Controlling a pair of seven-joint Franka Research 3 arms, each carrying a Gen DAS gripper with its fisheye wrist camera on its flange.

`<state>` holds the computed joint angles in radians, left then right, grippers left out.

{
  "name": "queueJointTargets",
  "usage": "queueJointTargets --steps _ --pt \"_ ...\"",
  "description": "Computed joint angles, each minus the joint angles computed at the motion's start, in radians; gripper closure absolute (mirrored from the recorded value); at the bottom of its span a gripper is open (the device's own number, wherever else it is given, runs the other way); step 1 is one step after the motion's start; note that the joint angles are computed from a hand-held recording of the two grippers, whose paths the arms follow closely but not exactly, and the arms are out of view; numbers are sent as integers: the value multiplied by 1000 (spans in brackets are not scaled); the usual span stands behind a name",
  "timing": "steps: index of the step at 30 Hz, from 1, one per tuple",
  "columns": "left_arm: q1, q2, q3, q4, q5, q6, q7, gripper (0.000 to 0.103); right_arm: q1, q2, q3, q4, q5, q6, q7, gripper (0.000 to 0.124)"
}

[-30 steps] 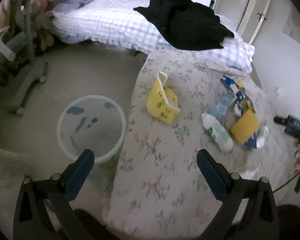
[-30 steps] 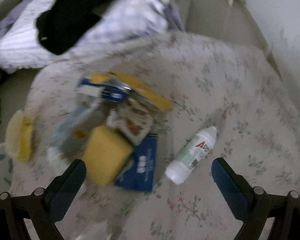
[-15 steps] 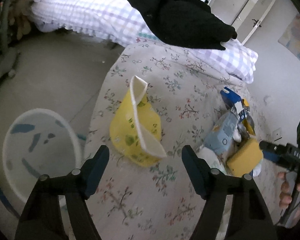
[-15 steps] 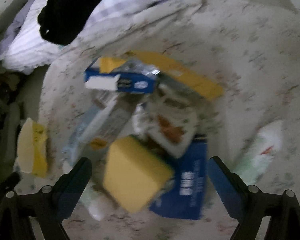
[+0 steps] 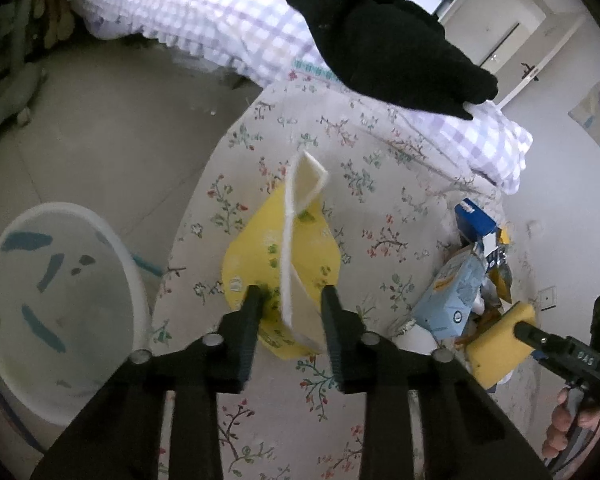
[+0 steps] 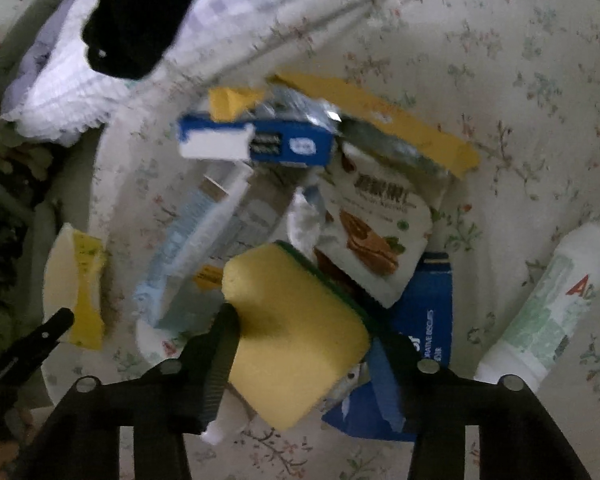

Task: Collect trash
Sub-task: 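Grasp the yellow paper cup with the left tool while the right tool grasps the yellow sponge, then carry the cup over the wastebasket and open the left tool while the right tool drops the sponge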

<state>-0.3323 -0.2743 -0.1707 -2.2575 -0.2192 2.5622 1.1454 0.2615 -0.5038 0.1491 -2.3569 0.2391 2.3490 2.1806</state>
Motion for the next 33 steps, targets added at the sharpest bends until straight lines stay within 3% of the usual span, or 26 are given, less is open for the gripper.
queueJointTargets --steps 6,18,30,33 --pt "-13 -58 20 -40 -35 -14 27 99 -2 -60 3 -12 9 29 8 72" --pt "-2 -253 48 -162 35 -46 15 99 30 -71 55 31 0 81 41 72" --pt "103 -498 134 -329 135 -129 -7 99 115 84 109 148 -27 132 64 72" --pt "127 -531 152 -366 156 -119 11 99 138 153 125 202 -52 145 78 72"
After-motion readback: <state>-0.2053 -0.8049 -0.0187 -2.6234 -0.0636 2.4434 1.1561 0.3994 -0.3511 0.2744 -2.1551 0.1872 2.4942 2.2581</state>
